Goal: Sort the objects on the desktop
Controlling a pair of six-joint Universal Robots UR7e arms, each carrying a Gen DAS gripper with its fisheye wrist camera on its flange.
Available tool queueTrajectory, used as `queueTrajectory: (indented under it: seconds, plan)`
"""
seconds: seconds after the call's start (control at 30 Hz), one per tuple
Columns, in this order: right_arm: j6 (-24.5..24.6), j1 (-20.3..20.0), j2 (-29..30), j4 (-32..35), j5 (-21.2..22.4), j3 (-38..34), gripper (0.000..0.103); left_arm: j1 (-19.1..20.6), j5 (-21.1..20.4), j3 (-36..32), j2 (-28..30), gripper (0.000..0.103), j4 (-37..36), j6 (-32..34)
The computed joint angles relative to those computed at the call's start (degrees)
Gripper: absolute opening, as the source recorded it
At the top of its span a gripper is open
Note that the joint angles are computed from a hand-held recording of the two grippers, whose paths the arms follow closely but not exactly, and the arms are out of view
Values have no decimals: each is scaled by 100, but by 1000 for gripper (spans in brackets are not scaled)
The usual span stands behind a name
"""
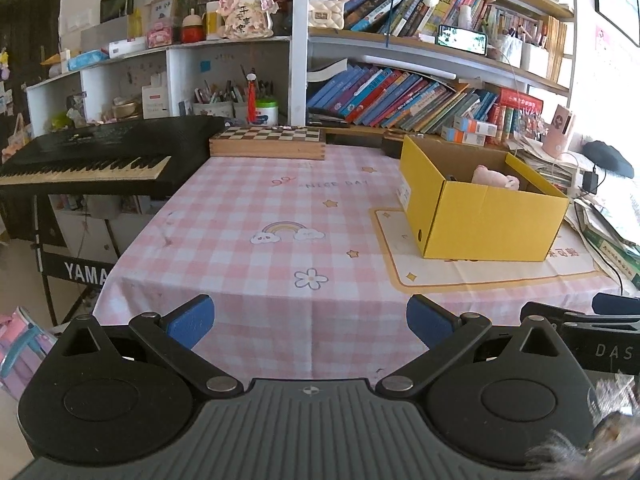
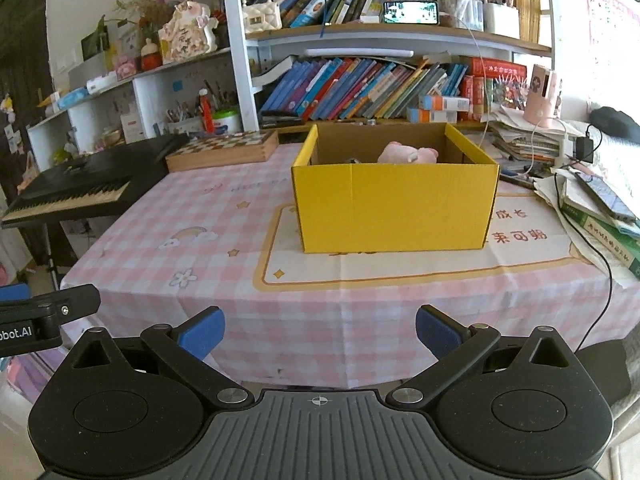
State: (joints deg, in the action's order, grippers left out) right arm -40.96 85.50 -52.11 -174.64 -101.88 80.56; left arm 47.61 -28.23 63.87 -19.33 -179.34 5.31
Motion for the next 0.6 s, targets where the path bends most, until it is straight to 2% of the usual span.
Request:
queueTrajectory:
  seconds: [0.6]
  plan:
    - [14, 15, -54, 138, -42, 75, 103, -10, -35, 139, -80, 103, 165, -187]
